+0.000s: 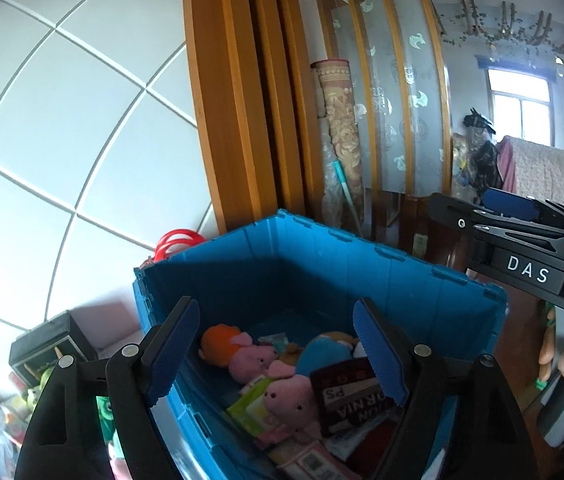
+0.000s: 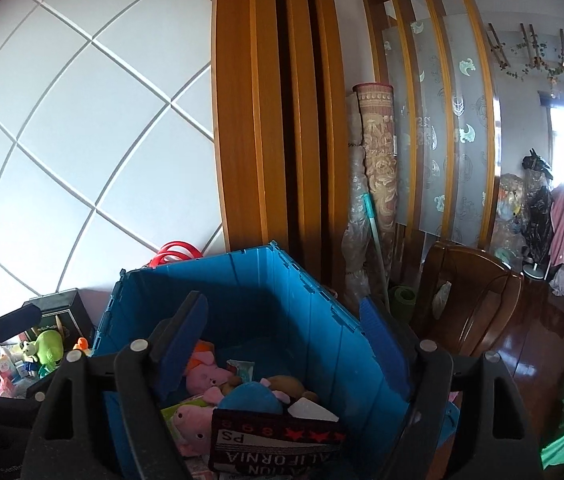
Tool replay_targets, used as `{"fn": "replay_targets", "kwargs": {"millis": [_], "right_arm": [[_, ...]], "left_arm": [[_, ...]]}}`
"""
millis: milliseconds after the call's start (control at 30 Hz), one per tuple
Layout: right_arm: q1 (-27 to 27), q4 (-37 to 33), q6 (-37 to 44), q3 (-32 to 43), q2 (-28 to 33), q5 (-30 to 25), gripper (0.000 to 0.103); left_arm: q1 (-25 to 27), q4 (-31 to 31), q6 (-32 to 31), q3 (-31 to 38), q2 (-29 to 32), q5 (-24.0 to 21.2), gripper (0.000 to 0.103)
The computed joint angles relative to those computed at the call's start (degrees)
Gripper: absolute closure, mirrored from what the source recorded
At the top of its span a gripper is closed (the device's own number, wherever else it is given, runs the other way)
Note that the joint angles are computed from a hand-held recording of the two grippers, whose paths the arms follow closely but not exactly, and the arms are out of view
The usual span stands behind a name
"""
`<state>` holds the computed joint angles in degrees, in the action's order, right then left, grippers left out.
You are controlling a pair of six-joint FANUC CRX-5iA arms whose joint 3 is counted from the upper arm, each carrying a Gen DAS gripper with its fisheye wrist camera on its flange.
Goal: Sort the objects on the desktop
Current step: 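Carry the maroon hat into the blue crate and open the right gripper, then return both grippers to the pile on the bed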
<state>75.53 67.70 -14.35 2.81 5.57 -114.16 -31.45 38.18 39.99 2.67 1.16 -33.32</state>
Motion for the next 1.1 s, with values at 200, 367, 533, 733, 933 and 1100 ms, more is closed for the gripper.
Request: {"fn": "replay_targets", "kwargs": {"millis": [200,367,533,733,933,1100], "right_arm": [[2.7,-0.5,-2.2,2.0,3.0,-2.3,0.025],[4.8,0.5,-3.0,4.2,6.6,-4.9,0.025],[6.9,0.7,-3.9,6.4,10.1,-5.8,0.025],[9.0,0.9,-3.5,12.8,16.7,-8.5,0.025],[10.1,2.3,-0.9,25.1,26.4,-11.3,0.025],[10.5,3.3,1.9,39.9,35.9,-12.0,0.025]], "left_arm": [[0.6,7.2,-6.8,-8.7,-5.3,3.9,0.023],[1.2,12.5,-10.9,-16.6,-10.7,8.0,0.023],[1.7,20.6,-18.2,-25.1,-16.7,12.4,0.023],[4.6,29.8,-27.3,-33.2,-23.7,10.9,0.023],[14.6,31.0,-31.0,-37.9,-30.3,0.8,0.023],[27.5,31.7,-35.0,-41.0,-35.5,-10.8,0.023]]}}
